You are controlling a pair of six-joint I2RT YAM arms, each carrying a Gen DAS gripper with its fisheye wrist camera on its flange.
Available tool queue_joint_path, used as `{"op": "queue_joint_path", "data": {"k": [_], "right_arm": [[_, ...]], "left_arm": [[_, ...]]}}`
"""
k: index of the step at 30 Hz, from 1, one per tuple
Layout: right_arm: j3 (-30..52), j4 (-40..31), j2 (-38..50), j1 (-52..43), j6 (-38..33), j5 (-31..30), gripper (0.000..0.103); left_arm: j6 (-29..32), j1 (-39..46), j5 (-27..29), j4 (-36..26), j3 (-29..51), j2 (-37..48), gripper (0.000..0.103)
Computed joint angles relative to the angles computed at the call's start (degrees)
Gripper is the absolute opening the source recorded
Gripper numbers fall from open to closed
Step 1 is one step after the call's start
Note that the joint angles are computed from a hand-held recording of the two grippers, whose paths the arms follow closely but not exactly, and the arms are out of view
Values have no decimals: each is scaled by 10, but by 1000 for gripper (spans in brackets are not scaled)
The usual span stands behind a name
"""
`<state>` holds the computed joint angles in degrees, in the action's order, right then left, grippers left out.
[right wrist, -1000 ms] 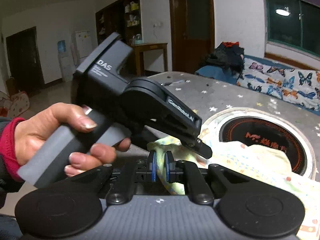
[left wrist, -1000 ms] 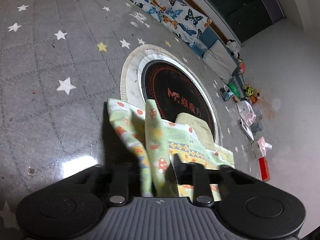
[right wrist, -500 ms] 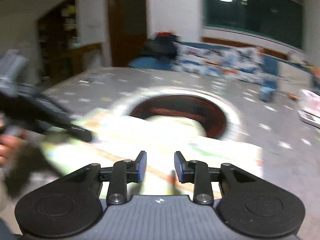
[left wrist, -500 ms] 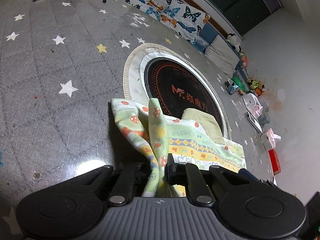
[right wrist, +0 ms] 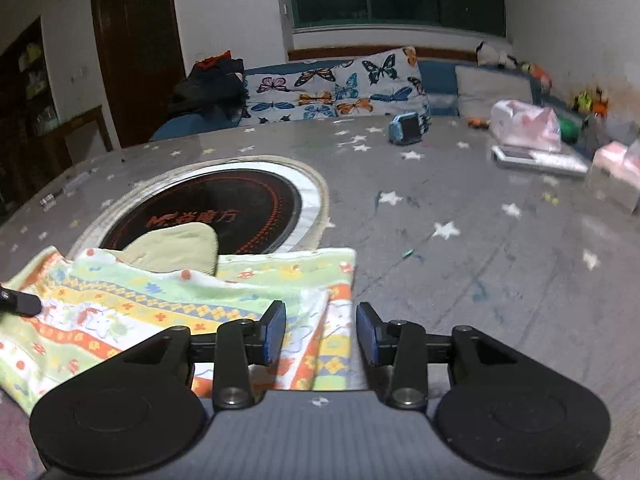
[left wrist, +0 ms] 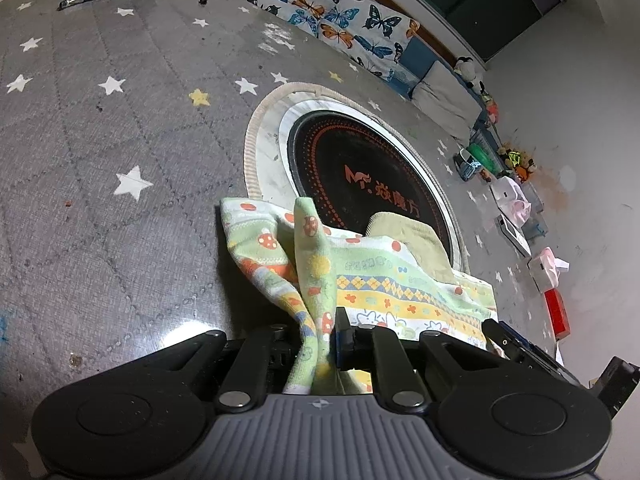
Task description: Fold clothes
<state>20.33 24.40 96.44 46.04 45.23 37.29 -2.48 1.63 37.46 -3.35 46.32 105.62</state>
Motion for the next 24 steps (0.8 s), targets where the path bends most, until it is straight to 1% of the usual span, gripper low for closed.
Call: {"op": "queue_joint_path", "data": {"k": [1,2,4,5,7,10,14,18,24], "right_arm": [[0,6,5,3,3,1,39],[0,13,9,6,6,1,36],[-2,22,9,7,9,-5,20],[0,23,9,8,13,-8,18],[3,22,9,12,25,-5,9],[-3,21,-6,30,40,18,7],[-1,-26,-57,61,42,69,7],[5,-94,-124,76,35,115,6],[-3,-194,-234,50,13,156,6]], "left_arm": [[2,-1,-2,-2,1,0,13],[3,-2,-3,-3,3,0,13],[5,-4,-5,-2,3,-2,13],[9,-6,-7,2,1,-5,13],[16,-11,-14,8,-5,-15,13],[30,-19,-20,11,-10,-33,11],[40,-37,-24,9,-6,-58,10],[35,-79,-37,11,9,-76,10],[5,-171,-76,19,61,-64,10]]}}
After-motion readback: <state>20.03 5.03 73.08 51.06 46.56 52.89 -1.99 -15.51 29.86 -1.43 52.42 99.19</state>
